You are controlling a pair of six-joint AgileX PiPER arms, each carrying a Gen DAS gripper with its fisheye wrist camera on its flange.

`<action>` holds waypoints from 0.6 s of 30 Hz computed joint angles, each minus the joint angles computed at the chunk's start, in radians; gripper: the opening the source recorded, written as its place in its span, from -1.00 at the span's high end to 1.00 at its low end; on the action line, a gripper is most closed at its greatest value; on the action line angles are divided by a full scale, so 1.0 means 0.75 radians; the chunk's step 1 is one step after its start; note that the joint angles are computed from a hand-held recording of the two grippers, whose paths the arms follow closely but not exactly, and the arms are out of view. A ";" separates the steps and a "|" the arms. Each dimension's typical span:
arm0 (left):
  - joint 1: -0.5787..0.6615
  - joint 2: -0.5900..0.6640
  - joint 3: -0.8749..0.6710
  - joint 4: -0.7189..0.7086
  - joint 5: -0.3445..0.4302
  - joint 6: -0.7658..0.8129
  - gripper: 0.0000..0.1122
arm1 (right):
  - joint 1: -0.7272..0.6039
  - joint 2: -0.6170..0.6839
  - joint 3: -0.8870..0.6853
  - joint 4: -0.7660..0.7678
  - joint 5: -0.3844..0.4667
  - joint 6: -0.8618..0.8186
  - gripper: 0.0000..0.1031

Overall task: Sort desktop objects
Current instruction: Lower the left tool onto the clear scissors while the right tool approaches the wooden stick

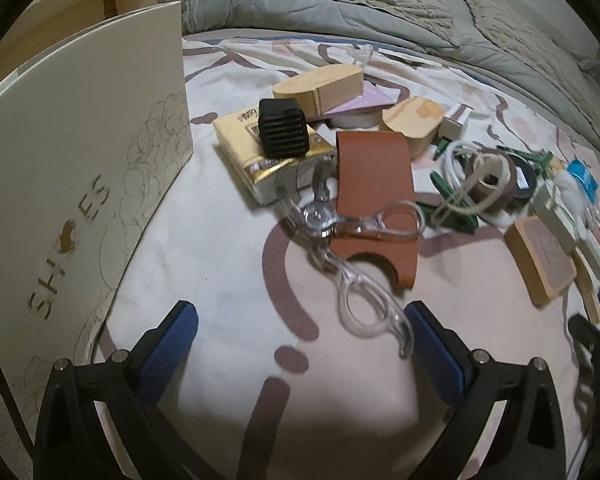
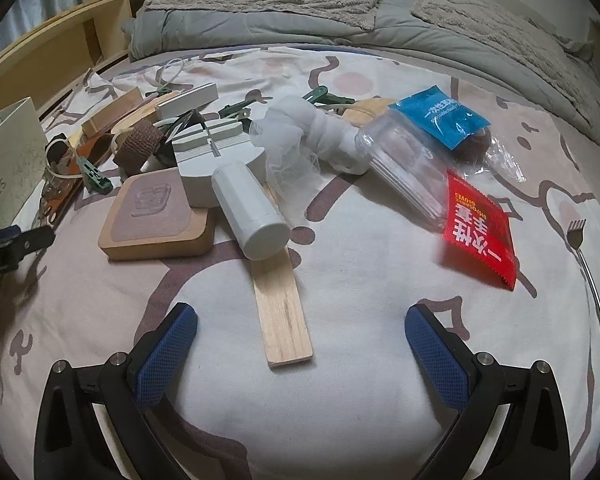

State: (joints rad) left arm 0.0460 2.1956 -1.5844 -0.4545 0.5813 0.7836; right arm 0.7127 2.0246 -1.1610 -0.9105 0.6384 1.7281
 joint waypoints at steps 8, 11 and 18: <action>0.015 -0.006 -0.004 0.000 0.056 0.036 -0.84 | 0.018 0.007 -0.004 -0.035 0.025 0.038 -1.00; 0.007 -0.003 -0.012 0.014 0.052 -0.014 -0.84 | 0.061 0.022 -0.004 -0.107 0.085 0.144 -1.00; -0.017 -0.012 0.003 -0.011 -0.006 -0.088 -0.58 | 0.109 0.004 0.023 -0.194 0.116 0.255 -0.49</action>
State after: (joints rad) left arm 0.0328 2.1864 -1.5822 -0.4626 0.5772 0.7176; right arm 0.7942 2.0274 -1.1439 -1.0563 0.7258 1.9193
